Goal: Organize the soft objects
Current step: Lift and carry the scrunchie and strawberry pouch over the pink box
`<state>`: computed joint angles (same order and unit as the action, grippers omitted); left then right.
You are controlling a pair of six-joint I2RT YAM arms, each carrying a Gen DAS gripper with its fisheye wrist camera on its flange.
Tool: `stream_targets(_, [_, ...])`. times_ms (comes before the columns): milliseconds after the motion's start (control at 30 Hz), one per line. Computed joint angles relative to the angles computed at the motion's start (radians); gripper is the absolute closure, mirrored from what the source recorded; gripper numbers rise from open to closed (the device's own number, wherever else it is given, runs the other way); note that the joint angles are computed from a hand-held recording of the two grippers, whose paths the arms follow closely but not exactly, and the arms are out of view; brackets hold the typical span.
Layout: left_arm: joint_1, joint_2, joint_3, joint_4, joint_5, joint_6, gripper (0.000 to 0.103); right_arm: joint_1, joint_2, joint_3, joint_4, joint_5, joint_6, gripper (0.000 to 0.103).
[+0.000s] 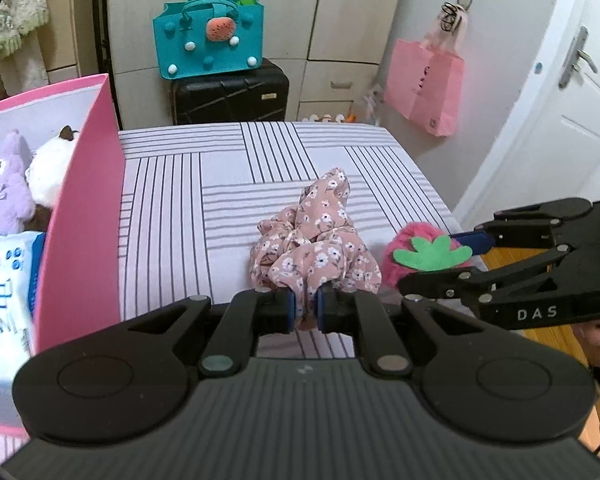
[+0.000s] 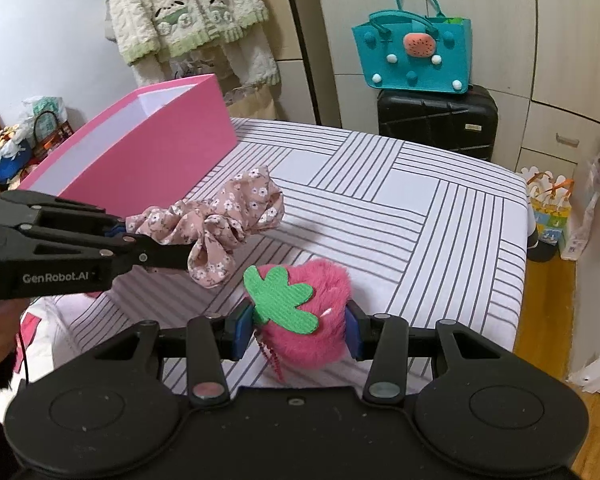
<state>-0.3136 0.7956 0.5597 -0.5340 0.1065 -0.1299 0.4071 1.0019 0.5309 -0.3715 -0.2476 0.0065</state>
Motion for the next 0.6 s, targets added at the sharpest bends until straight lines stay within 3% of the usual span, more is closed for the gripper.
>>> stream_targets(433, [0.257, -0.079, 0.150, -0.479, 0.258, 0.315, 0.094, 0.160, -0.127, 0.054, -0.237, 0.014, 0.045, 0.052])
stream_targets(600, [0.461, -0.110, 0.221, -0.674, 0.384, 0.511, 0.094, 0.242, -0.136, 0.097, -0.288, 0.021, 0.093, 0.052])
